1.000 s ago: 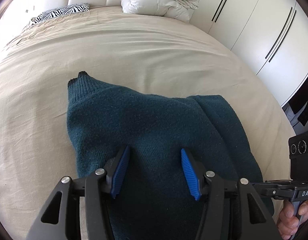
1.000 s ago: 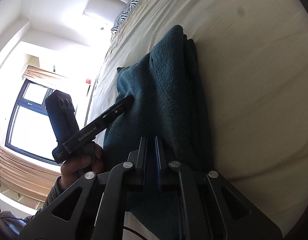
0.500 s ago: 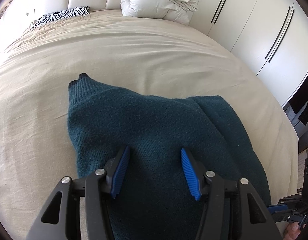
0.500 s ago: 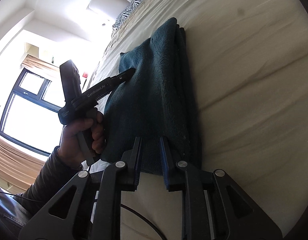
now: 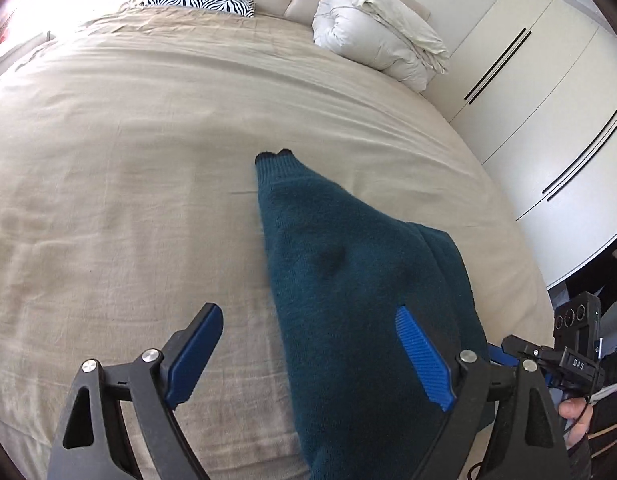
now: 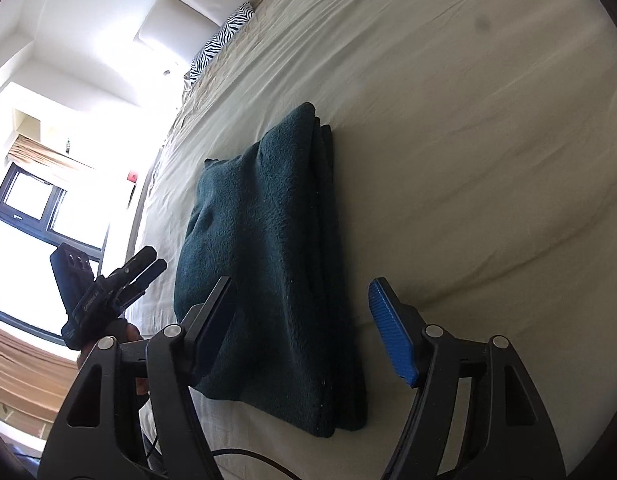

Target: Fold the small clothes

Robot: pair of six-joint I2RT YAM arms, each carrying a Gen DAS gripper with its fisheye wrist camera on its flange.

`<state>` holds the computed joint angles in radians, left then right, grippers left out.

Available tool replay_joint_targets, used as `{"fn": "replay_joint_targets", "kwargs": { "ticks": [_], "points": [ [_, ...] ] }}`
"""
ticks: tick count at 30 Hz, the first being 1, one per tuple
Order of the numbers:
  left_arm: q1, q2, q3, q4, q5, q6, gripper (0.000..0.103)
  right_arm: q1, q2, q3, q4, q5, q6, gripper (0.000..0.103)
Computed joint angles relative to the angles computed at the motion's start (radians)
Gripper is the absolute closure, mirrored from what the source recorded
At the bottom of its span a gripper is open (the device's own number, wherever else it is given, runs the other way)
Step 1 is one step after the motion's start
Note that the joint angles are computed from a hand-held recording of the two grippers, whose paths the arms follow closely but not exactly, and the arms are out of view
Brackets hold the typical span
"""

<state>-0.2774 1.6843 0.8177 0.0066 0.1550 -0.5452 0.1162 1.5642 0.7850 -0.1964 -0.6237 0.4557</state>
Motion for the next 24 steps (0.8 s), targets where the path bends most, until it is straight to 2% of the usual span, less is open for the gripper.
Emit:
{"fn": "replay_joint_targets", "kwargs": {
  "ticks": [3,6,8,10,11,12,14,15,16,19,22,24],
  "points": [
    [-0.003,0.065,0.029,-0.011,0.079,-0.006,0.013,-0.004,0.120,0.084,-0.007,-0.031,0.010,0.035],
    [-0.019,0.148,0.076,-0.040,0.096,-0.002,0.013,-0.026,0.222,0.140,0.025,-0.073,0.054,0.036],
    [-0.010,0.169,0.062,0.003,0.126,-0.025,0.011,-0.041,0.267,0.172,0.027,-0.109,0.071,0.036],
    [-0.007,0.178,0.072,-0.004,0.136,-0.021,0.011,-0.040,0.296,0.212,-0.006,-0.113,0.055,0.037],
    [-0.009,0.184,0.087,-0.022,0.137,-0.013,0.011,-0.035,0.302,0.225,-0.024,-0.109,0.034,0.039],
    [-0.010,0.192,0.104,-0.042,0.140,-0.005,0.012,-0.026,0.315,0.251,-0.056,-0.103,0.009,0.046],
    [-0.006,0.209,0.137,-0.076,0.155,0.011,0.020,-0.008,0.357,0.315,-0.114,-0.094,-0.016,0.059],
    [-0.001,0.220,0.150,-0.082,0.184,0.011,0.032,0.003,0.378,0.341,-0.128,-0.089,-0.016,0.064],
    [0.005,0.234,0.163,-0.088,0.216,0.001,0.039,0.013,0.390,0.359,-0.139,-0.072,-0.019,0.066],
    [-0.017,0.233,0.190,-0.128,0.177,0.004,0.048,0.035,0.393,0.382,-0.161,-0.023,-0.024,0.074],
    [-0.044,0.202,0.187,-0.152,0.125,0.010,0.060,0.097,0.329,0.387,-0.215,0.118,-0.065,0.080],
    [-0.053,0.175,0.178,-0.166,0.100,0.012,0.063,0.168,0.280,0.400,-0.260,0.253,-0.084,0.082]
  ]
}}
